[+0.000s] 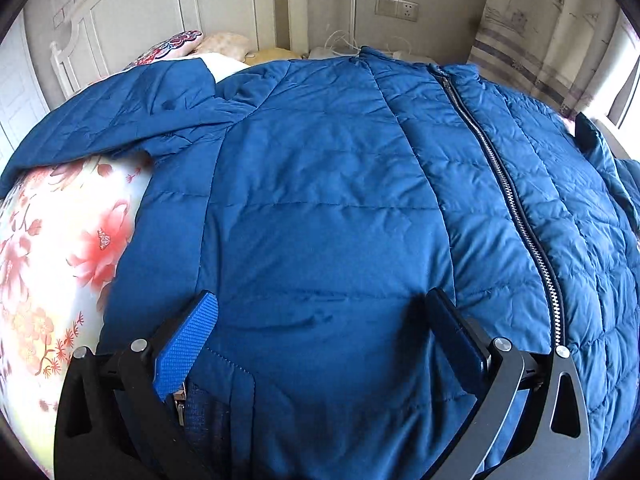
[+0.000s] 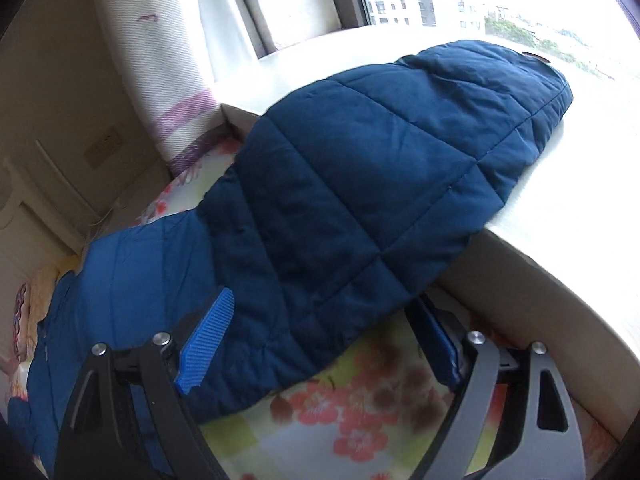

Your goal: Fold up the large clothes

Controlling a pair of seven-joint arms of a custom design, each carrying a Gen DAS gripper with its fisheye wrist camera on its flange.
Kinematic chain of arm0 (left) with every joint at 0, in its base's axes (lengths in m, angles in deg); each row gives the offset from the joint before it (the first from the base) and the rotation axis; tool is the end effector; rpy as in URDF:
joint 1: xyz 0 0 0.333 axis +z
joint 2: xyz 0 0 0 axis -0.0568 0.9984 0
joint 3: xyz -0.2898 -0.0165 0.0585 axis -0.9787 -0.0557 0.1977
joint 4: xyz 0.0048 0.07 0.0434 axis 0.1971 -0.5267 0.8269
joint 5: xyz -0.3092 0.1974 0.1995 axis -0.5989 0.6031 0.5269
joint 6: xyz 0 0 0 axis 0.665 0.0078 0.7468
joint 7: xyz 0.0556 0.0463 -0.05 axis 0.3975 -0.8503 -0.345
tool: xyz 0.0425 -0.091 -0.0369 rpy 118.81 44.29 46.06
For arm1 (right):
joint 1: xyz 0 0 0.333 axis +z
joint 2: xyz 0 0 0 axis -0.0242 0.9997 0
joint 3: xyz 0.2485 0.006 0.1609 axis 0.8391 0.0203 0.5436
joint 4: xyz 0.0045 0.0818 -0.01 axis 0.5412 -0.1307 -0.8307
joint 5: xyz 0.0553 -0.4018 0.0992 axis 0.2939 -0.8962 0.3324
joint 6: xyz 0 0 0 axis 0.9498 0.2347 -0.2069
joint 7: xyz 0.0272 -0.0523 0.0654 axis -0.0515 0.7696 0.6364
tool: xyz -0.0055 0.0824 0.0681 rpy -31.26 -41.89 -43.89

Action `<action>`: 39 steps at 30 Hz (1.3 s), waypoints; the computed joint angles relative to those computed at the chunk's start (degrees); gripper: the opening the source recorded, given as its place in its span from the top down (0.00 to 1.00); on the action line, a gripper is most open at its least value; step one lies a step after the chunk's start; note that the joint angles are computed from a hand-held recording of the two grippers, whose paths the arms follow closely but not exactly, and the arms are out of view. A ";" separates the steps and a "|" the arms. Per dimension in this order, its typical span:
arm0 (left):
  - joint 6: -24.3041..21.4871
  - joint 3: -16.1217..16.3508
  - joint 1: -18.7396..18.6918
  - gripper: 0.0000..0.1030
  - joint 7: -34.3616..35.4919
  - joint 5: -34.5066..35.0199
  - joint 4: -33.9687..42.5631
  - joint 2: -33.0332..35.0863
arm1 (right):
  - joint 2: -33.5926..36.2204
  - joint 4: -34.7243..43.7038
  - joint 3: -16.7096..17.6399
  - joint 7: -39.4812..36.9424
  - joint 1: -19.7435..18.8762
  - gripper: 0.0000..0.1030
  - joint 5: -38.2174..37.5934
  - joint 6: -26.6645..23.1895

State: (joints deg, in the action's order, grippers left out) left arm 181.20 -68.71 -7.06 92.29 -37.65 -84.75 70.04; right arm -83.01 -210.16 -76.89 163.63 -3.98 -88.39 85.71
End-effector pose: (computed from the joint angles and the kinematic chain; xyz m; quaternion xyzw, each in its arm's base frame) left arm 0.5331 -0.1480 0.4307 -0.6104 0.7330 -0.2291 0.1939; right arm 0.4700 0.0275 0.4561 -0.2594 0.9018 -0.2659 0.2210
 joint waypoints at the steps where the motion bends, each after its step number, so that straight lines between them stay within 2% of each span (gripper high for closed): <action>1: -0.13 -0.32 0.28 0.04 -0.75 1.14 0.10 0.12 | 0.36 0.04 0.17 0.55 -0.64 0.58 -0.36 1.64; 2: -0.24 -0.24 0.19 0.04 -0.47 1.14 0.14 0.15 | 0.25 0.35 1.01 1.59 -1.21 0.72 -2.12 2.64; 3: -0.08 0.01 -0.05 0.04 0.27 0.50 0.06 0.16 | -0.08 1.73 3.76 2.90 -2.22 0.84 -5.30 0.55; 4: 0.03 0.11 -0.22 0.04 0.73 0.05 -0.15 0.01 | -0.09 3.19 5.56 3.97 -2.45 0.88 -9.01 -1.12; 7: 0.36 0.30 -0.42 0.04 1.60 -1.11 -0.45 -0.19 | 2.65 10.49 10.11 0.96 0.93 0.91 -19.40 -6.16; 10: 0.95 0.69 -0.73 0.04 2.74 -3.19 -0.95 -0.58 | 8.91 18.03 13.01 -5.29 5.34 0.91 -27.05 -3.91; 12: 1.62 1.03 -0.89 0.04 3.41 -5.15 -1.37 -0.87 | 15.66 23.55 14.02 -12.43 9.15 0.91 -28.97 -0.02; 14: 2.40 1.15 -0.72 0.04 3.25 -6.46 -1.75 -1.13 | 22.71 28.30 13.80 -22.50 12.87 0.91 -22.82 2.95; 15: 2.70 1.25 -0.69 0.04 3.25 -7.24 -1.91 -1.25 | 27.07 31.21 14.62 -29.86 14.41 0.89 -16.99 2.16; 16: 2.97 1.32 -0.72 0.04 3.42 -7.95 -2.19 -1.47 | 29.91 32.89 16.29 -34.98 14.14 0.86 -12.93 1.25; 17: 3.37 1.59 -0.90 0.04 3.94 -9.19 -2.38 -1.59 | 33.74 35.04 17.42 -42.45 14.36 0.84 -5.72 0.37; 18: 3.52 1.62 -0.94 0.04 4.26 -9.81 -2.50 -1.68 | 36.42 36.10 16.56 -45.90 16.11 0.77 -2.25 -0.88; 19: 3.52 1.62 -0.96 0.04 4.62 -10.28 -2.52 -1.69 | 37.10 36.83 13.68 -45.84 19.37 0.76 -2.80 -1.64; 20: 3.44 1.43 -0.80 0.04 4.57 -10.16 -2.50 -1.71 | 36.26 35.96 12.13 -44.48 20.97 0.75 -4.99 -1.59; 21: 3.47 1.29 -0.67 0.04 4.53 -10.07 -2.55 -1.78 | 35.62 35.34 12.21 -45.14 20.56 0.68 -3.16 -1.13; 22: 3.42 1.12 -0.50 0.04 4.38 -9.81 -2.52 -1.78 | 34.22 33.94 12.01 -47.09 19.88 0.54 1.09 0.38; 24: 3.53 1.03 -0.44 0.04 4.35 -9.86 -2.50 -1.72 | 29.90 29.33 11.36 -51.51 19.34 0.34 12.16 4.07; 25: 3.68 1.02 -0.49 0.04 4.41 -10.04 -2.59 -1.77 | 26.71 26.09 10.93 -53.37 19.09 0.34 17.95 5.71; 27: 3.89 0.93 -0.43 0.04 4.37 -10.01 -2.73 -1.86 | 21.91 21.71 9.36 -51.53 20.28 0.36 18.86 7.59; 28: 3.84 0.68 -0.20 0.04 3.91 -9.43 -2.70 -1.84 | 17.73 17.49 8.77 -46.34 20.21 0.39 15.30 9.36; 30: 3.59 0.05 0.46 0.04 2.49 -7.44 -2.67 -1.85 | 13.64 13.24 7.98 -36.85 19.44 0.42 10.65 11.56; 32: 3.51 -0.30 0.88 0.04 1.43 -5.73 -2.70 -1.87 | 10.01 8.67 6.60 -27.18 16.76 0.42 8.81 15.61; 33: 3.45 -0.25 0.85 0.04 1.30 -5.50 -2.65 -1.86 | 8.97 6.77 6.23 -20.30 14.25 0.42 7.54 17.76; 34: 3.40 -0.21 0.81 0.04 1.17 -5.35 -2.57 -1.80 | 8.59 6.02 5.92 -17.25 13.00 0.42 7.36 18.20; 35: 3.42 -0.12 0.72 0.04 1.16 -5.35 -2.55 -1.79 | 8.63 5.18 5.17 -16.05 12.20 0.42 8.72 19.60; 37: 3.47 0.02 0.60 0.04 1.18 -5.34 -2.59 -1.80 | 10.10 4.23 2.02 -17.31 13.23 0.42 12.46 24.76; 39: 3.45 0.04 0.59 0.04 1.07 -5.17 -2.61 -1.82 | 11.86 5.01 1.50 -18.62 13.21 0.42 15.04 26.51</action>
